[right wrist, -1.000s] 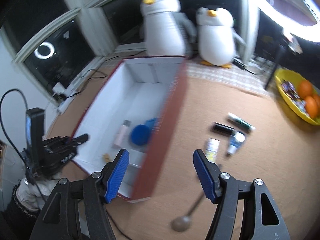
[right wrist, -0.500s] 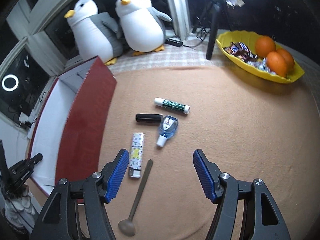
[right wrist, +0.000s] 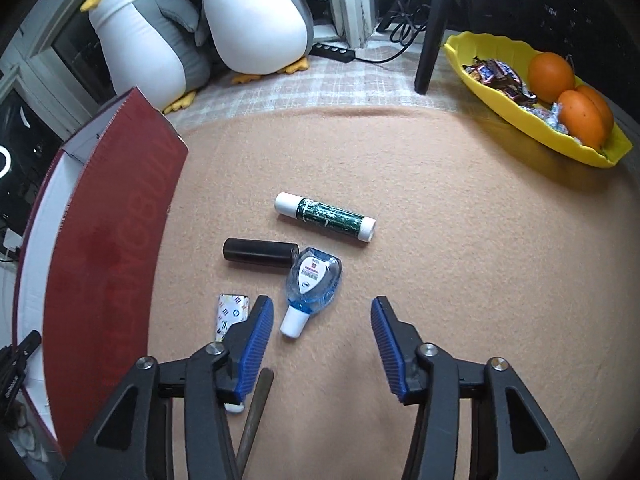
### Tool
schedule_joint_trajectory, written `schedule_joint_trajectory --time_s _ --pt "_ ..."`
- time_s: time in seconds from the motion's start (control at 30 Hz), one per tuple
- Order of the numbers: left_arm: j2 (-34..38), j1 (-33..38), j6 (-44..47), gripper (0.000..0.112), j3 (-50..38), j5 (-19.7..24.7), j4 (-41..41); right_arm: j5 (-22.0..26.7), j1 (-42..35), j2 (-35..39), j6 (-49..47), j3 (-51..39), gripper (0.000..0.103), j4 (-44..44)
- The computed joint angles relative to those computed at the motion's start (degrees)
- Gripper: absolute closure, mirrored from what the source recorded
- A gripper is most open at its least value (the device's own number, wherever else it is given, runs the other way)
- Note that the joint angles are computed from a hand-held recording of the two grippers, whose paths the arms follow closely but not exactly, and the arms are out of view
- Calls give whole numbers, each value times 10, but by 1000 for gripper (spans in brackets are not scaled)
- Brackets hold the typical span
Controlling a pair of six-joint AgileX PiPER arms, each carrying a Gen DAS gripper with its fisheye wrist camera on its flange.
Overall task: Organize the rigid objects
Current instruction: 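Move the right gripper to the blue sanitizer bottle and grasp it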
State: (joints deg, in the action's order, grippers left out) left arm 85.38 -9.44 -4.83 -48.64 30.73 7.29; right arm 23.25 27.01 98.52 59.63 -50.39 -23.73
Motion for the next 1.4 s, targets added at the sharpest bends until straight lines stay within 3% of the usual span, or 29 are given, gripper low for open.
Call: schedule_joint_trajectory --time_s 0.33,0.63,1.4 --pt "7 -6 -24 105 -7 7 18 61 3 71 -34 -77 69 -7" --pt "12 2 -12 105 -7 3 -1 85 13 76 -44 -90 71 -23" --pt "-2 39 105 105 -7 2 -118 124 91 -52 71 -13 71 -70"
